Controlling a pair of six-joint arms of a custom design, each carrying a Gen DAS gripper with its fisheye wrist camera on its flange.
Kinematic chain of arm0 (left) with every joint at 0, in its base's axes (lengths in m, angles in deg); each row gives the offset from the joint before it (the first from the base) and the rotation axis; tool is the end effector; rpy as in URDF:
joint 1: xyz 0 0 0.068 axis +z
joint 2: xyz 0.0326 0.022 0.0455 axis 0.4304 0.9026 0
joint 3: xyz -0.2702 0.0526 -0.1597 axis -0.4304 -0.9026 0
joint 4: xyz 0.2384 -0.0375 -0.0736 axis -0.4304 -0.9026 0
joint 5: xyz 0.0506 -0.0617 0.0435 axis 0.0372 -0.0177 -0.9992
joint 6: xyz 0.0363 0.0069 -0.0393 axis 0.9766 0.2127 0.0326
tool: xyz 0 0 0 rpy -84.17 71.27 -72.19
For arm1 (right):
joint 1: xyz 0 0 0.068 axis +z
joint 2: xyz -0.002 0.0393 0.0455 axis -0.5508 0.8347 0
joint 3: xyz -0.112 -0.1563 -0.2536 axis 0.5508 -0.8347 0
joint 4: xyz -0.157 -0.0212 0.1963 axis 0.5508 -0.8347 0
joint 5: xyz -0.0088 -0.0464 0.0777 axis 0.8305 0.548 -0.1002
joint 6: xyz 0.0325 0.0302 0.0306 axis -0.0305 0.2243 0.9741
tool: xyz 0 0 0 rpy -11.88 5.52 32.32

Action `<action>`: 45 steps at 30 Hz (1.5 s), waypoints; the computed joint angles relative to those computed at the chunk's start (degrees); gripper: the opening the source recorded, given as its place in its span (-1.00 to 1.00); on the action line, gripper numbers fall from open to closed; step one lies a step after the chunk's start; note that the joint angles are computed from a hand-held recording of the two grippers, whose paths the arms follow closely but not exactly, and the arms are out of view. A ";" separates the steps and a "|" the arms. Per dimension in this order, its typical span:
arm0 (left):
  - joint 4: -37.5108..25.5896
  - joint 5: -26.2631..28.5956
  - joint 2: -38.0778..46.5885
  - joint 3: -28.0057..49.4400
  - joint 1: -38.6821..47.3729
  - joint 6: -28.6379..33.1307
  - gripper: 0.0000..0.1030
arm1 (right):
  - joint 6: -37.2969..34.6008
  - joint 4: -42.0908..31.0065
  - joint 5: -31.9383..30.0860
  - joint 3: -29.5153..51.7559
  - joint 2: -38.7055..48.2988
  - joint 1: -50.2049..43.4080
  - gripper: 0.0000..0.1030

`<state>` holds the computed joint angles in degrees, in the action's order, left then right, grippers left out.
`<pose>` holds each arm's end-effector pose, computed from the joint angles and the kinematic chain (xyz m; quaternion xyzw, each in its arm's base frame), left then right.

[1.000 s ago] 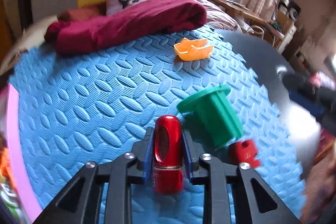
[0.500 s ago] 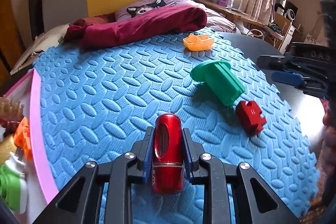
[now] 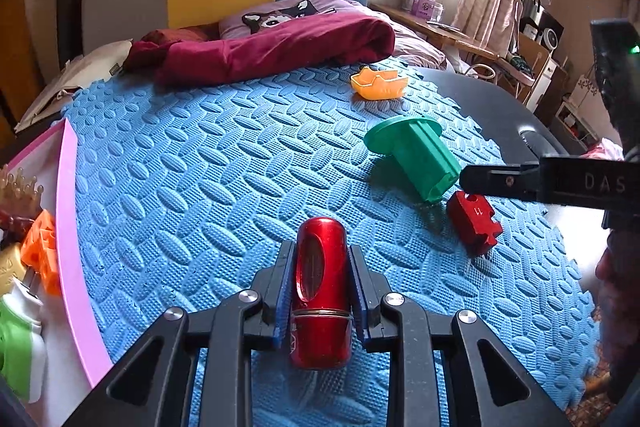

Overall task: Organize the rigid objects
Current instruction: 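Grasp the red numbered puzzle piece with the right gripper while the left gripper holds the red cylinder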

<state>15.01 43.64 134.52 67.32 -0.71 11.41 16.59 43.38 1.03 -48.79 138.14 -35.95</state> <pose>0.1647 -0.0852 0.0901 0.1836 0.9200 -0.1408 0.3164 0.1583 -0.0003 0.1164 0.1257 0.9521 0.1194 0.2517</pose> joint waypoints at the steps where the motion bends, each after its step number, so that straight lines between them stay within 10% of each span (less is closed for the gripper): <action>1: 0.10 0.09 -0.11 -0.18 0.11 0.03 -0.48 | -0.33 -0.71 -0.47 0.19 -0.12 -0.09 0.13; 8: 0.31 -0.46 -0.21 -0.39 -0.25 0.04 -0.48 | -1.01 -3.21 1.15 1.25 2.81 4.04 0.15; 13: -0.95 -0.86 -0.60 0.17 -0.34 0.28 -0.48 | 2.13 -3.08 18.77 1.88 5.36 17.91 -0.34; 45: -5.51 -5.46 -4.29 -0.12 -3.86 -2.55 -0.50 | 1.32 5.66 24.13 -0.63 8.54 22.74 -0.37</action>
<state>9.50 38.18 130.23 67.20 -4.57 8.86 17.92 49.04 25.16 -49.42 146.68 -13.21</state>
